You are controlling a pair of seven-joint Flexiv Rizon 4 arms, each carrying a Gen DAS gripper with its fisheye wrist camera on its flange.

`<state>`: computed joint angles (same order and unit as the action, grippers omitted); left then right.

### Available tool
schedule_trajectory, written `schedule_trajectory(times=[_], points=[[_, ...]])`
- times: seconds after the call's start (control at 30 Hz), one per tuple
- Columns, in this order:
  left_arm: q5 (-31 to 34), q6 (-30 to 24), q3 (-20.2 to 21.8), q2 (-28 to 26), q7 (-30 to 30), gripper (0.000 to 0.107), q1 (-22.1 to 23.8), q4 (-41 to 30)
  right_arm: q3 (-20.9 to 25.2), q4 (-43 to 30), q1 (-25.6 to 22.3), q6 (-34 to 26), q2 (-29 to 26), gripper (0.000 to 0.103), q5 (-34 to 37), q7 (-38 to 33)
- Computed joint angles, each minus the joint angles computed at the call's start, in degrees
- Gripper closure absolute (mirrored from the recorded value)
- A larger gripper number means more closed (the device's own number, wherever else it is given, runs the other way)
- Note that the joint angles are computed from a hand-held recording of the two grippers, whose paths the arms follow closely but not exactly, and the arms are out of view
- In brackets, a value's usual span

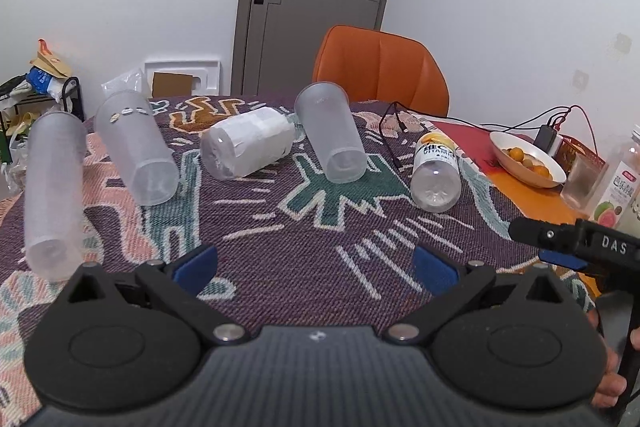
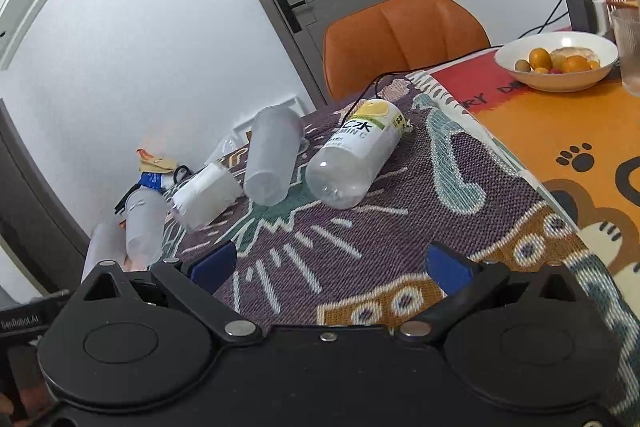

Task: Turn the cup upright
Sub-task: 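Move the right gripper down toward the lying lemon-label bottle, then close the right gripper around the middle of the lemon-label bottle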

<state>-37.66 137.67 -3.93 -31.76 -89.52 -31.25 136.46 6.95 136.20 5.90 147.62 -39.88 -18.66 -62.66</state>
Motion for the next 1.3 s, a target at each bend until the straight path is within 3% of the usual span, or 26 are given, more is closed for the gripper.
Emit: schedule_trajectory(times=[0.4, 0.73, 0.97, 1.17, 1.3], points=[[-5.48, -4.09, 0.68, -2.50, 2.76, 0.004, -0.35, -7.44, 1.54, -10.36, -6.12, -7.91, -3.09, 0.000, -11.43, 12.36], [-11.42, -8.31, 1.56, -4.82, 5.64, 0.004, -0.10, -12.98, 4.07, -23.78, -10.59, -19.56, -8.48, 0.000, -21.60, 28.55], [-13.05, -11.67, 2.54, -5.73, 6.62, 0.004, 0.12, -15.39, 6.46, -29.71, -12.81, -25.63, -11.15, 0.000, -26.63, 33.77], [-12.64, -12.97, 3.01, -5.92, 6.08, 0.004, 0.30, -15.69, 10.42, -33.08, -15.74, -30.66, -13.10, 0.000, -31.30, 37.43], [-11.75, -13.22, 3.20, -5.32, 5.06, 0.004, 0.34, -14.77, 17.09, -35.65, -20.22, -37.08, -15.54, 0.004, -35.37, 38.99]])
